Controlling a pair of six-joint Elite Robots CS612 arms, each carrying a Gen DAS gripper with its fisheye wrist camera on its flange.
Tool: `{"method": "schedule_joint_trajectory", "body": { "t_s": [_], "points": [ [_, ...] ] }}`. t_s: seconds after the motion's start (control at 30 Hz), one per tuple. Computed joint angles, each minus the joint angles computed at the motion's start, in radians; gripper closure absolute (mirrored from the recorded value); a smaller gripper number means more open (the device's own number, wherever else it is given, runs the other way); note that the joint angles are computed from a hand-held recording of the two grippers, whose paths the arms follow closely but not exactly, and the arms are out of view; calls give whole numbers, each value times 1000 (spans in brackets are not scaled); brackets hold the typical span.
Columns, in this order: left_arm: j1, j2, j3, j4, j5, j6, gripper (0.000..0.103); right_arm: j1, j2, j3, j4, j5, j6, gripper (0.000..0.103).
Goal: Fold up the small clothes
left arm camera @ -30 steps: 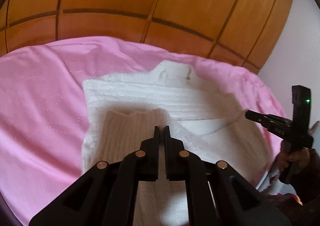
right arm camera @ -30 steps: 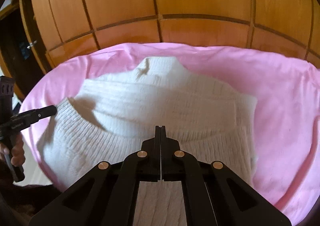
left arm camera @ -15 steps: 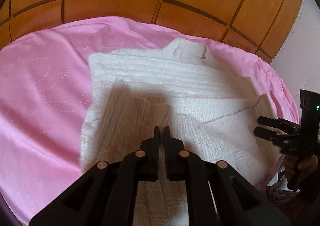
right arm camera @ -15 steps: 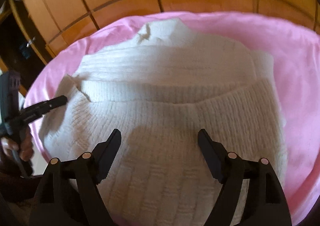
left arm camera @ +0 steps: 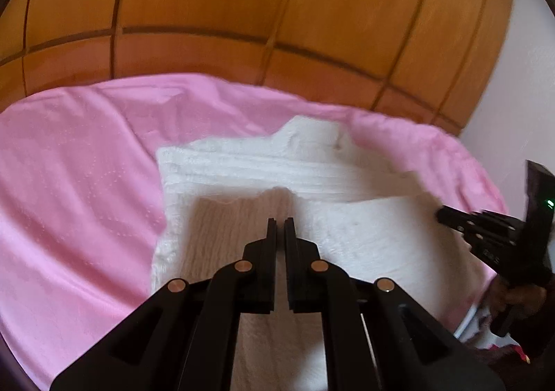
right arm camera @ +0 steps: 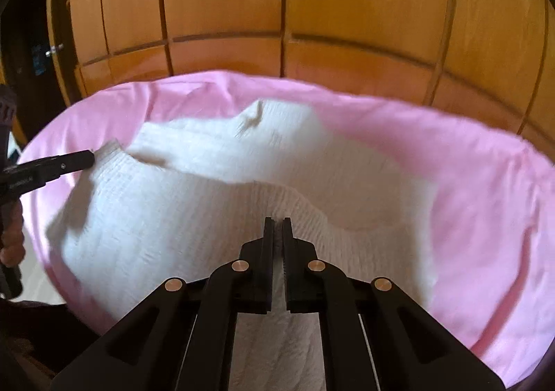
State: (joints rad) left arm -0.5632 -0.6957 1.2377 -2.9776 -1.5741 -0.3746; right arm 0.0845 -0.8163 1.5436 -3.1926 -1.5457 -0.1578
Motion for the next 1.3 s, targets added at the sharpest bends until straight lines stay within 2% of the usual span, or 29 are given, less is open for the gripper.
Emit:
{"method": "schedule_joint_trajectory", "body": {
  "t_s": [0.1,0.13,0.17,0.2,0.27,0.3,0.37,0.4,0.43,0.5,0.6,0.67,0.73,0.8,0.87,0.9,0.93,1.0,1.03,1.07,1.13,1.2,1.3],
  "points": [
    [-2,42,-75,169,27,5,99,2,40,-52,79,-29,5,100],
    [-1,52,-94,219,14,11,97,1,54,-68,113,-30,13,100],
    [-6,56,-98,241,35,27,94,2,68,-81,133,-39,29,100],
    [-11,53,-90,235,56,40,94,1,73,-82,136,-31,49,99],
    [-8,42,-69,208,34,39,83,-3,68,-69,118,-5,67,92],
    [-5,35,-56,188,21,25,76,-7,64,-64,117,12,70,84],
    [-4,20,-32,174,41,18,78,-13,59,-57,119,36,75,75],
    [-4,9,-15,159,58,17,78,-15,56,-54,123,44,76,64],
    [-2,-1,3,139,67,10,75,-15,53,-52,123,49,75,49],
    [3,-12,22,115,76,2,65,-10,45,-38,75,21,63,38],
    [9,-16,27,130,101,7,61,-11,38,-29,43,2,52,37],
    [20,-8,11,142,58,26,54,-14,30,-24,36,-22,38,37],
    [25,1,-6,145,29,61,49,-23,19,-12,25,-34,27,24],
    [26,11,-25,168,23,93,49,-39,7,7,0,-54,35,22],
    [28,24,-49,190,6,117,49,-53,-3,16,18,-65,37,17],
    [28,28,-55,198,3,125,57,-60,-5,17,35,-70,37,15],
    [29,33,-64,206,-3,138,73,-65,-6,19,39,-81,39,15],
    [27,37,-71,210,13,158,86,-76,-2,12,68,-80,42,18],
    [27,35,-67,201,10,163,94,-79,1,5,88,-70,44,31],
    [27,32,-59,187,10,169,95,-84,5,-2,115,-54,44,42],
    [25,23,-44,168,17,184,96,-86,8,-11,156,-35,40,84],
    [23,8,-18,135,20,193,97,-82,5,-6,157,-44,21,95],
    [27,-8,8,97,4,173,97,-83,-12,15,136,-49,28,96]
  ]
}}
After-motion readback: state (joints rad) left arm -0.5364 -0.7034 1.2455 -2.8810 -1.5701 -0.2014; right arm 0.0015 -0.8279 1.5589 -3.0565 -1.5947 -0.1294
